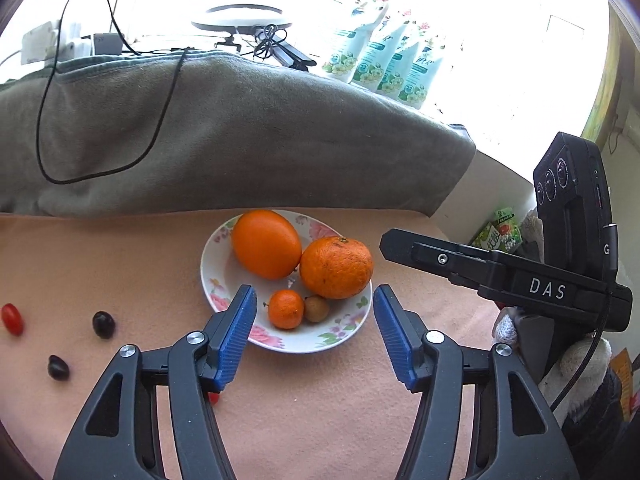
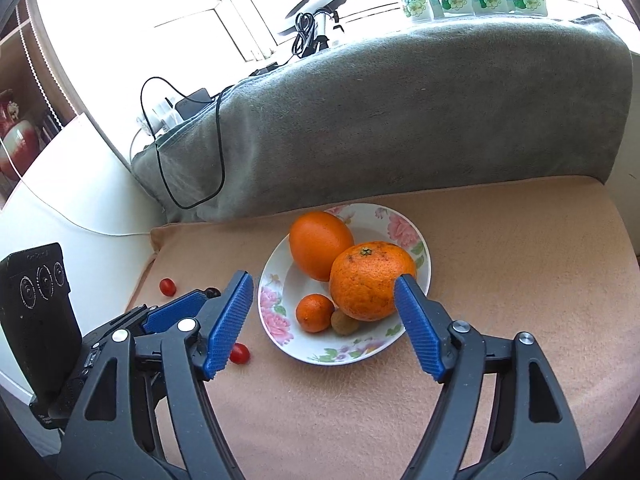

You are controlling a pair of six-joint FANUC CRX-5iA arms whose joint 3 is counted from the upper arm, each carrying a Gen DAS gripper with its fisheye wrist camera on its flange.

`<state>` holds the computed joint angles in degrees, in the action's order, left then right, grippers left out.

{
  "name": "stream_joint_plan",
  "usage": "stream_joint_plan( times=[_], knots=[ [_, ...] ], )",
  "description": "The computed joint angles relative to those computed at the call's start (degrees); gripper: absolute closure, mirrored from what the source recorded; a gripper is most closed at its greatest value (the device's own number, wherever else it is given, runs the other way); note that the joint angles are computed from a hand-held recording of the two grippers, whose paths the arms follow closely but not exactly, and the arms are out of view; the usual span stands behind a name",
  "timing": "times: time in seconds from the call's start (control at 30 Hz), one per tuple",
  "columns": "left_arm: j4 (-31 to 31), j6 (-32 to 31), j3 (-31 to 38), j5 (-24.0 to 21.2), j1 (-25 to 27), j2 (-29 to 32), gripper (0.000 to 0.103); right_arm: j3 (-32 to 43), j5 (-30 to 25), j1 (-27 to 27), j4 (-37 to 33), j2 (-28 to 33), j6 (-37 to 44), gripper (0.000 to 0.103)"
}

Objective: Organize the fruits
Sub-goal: 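Withdraw both tools from the plate toward the loose fruits on the cloth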

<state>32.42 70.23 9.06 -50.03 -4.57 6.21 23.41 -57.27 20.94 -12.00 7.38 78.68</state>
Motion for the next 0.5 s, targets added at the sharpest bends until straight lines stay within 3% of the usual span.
stream_joint_plan(
  times=[0.5],
  knots=[
    [-1.2, 0.4, -12.7, 0.0, 7.7, -11.3, 0.039, -9.3, 5.0, 5.7, 3.3, -6.3, 1.1, 0.027]
  ],
)
